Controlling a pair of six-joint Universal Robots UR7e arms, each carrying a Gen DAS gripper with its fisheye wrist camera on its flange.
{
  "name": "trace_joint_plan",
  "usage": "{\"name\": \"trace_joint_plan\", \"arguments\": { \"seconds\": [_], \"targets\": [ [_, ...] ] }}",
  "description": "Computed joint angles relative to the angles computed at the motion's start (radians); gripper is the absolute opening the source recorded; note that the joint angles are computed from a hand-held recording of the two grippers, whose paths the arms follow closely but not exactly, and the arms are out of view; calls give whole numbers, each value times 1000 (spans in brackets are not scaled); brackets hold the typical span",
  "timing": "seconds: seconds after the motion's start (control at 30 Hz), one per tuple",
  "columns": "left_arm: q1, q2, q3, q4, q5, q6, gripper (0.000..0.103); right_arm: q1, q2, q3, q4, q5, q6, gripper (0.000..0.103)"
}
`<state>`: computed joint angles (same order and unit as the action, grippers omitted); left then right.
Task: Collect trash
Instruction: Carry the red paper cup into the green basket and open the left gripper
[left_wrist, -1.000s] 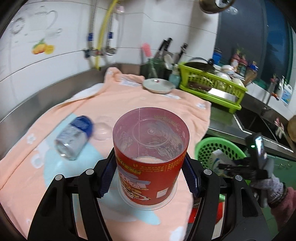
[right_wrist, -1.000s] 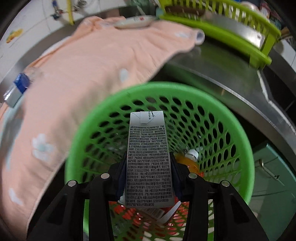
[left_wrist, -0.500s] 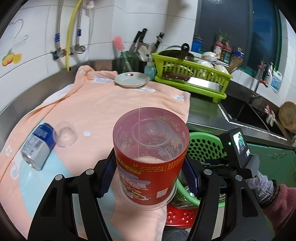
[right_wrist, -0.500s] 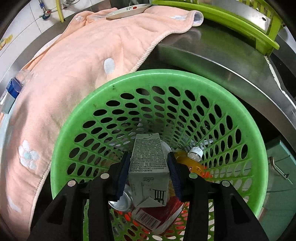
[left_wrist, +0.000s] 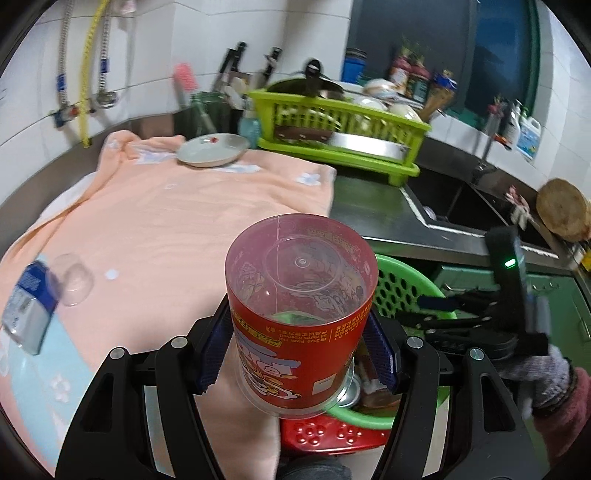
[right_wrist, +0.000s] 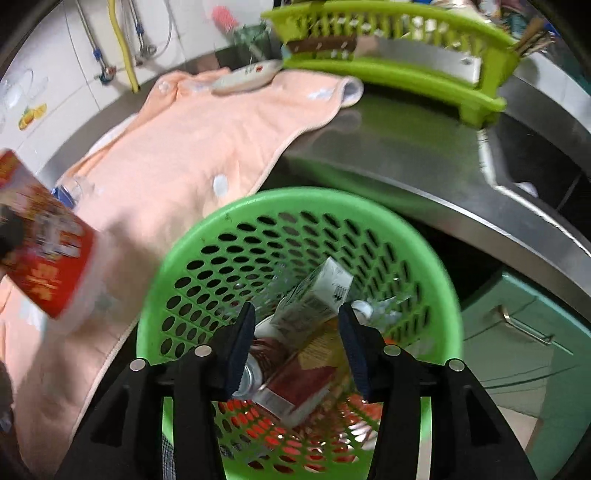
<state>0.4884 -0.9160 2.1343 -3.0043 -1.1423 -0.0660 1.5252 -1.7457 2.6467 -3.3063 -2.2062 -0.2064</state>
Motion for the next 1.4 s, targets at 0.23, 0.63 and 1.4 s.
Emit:
{"name": "trace_joint_plan", "arguments": {
  "seconds": [0.23, 0.63, 1.4],
  "targets": [
    [-7, 139, -90, 42, -47, -7, 65, -17, -145, 61, 1, 10, -21, 52],
    [19, 329, -234, 179, -55, -29, 65, -138, -262, 121, 7, 141, -61, 55],
    [37, 371, -283, 270, -67, -58, 70, -190, -298, 138, 17, 202, -59, 56]
  ]
}}
